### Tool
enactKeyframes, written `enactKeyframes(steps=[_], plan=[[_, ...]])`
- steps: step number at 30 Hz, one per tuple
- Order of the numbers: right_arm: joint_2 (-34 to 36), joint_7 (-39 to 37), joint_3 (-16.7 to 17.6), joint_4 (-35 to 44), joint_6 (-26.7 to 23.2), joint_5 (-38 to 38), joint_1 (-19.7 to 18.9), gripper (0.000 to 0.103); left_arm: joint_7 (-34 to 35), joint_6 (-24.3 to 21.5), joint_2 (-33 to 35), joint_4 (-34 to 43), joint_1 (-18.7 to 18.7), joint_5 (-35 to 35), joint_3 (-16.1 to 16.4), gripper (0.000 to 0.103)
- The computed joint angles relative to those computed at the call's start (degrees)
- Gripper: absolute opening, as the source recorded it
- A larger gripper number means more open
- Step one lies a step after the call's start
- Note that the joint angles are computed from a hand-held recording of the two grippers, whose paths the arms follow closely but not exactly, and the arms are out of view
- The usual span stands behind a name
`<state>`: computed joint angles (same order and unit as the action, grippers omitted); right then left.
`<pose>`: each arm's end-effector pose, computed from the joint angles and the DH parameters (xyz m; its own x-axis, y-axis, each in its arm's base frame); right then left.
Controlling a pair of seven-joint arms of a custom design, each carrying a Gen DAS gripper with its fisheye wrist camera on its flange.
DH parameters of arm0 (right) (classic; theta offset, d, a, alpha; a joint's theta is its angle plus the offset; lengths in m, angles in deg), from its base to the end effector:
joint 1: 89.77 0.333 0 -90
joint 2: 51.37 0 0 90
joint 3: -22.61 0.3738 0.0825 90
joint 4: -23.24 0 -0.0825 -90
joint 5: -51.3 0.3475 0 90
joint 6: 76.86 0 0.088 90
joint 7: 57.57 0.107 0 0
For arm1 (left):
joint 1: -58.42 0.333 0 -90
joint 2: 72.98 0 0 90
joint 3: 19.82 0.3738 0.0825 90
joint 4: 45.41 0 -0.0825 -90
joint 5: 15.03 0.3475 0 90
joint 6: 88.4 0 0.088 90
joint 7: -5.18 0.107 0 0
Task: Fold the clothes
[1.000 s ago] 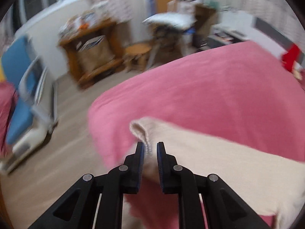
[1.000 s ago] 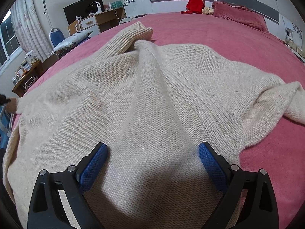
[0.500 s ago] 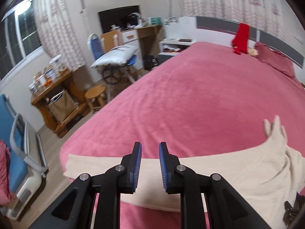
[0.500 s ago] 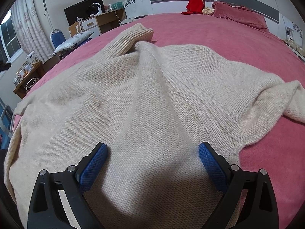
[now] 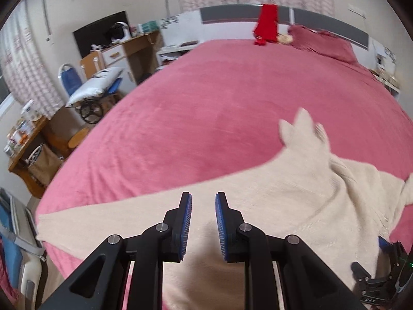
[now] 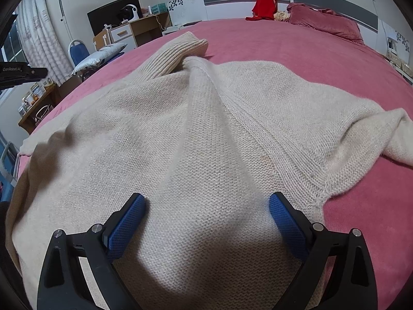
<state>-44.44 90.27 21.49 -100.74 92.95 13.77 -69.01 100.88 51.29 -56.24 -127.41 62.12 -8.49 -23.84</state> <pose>0.5230 0.2309 0.4902 -0.0014 -0.9881 -0.1540 -0.7592 0.1013 -0.6429 0.6791 0.0053 0.6732 -0.0946 -0.9831 -0.1569 -0.7482 0.1742 -0.6402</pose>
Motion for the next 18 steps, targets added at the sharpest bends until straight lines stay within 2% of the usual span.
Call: enactKeyframes(steps=[6,11,18], plan=[[-0.3,0.3,0.0,-0.4,0.3,-0.1,0.0,0.098,-2.2,0.7,-0.7,-4.5,-2.2,2.1,-0.3,0.018],[-1.0,0.9,0.1,-1.2,0.4,-0.6,-0.2,0.098,-3.7,-0.9,-0.5,-5.5,-2.6,1.6,-0.5,0.018],[-0.9,1.5,0.5,-0.9,0.0,-1.0,-0.3,0.099,-4.5,-0.9,-0.4,-6.9,-2.8,1.4,-0.7,0.018]])
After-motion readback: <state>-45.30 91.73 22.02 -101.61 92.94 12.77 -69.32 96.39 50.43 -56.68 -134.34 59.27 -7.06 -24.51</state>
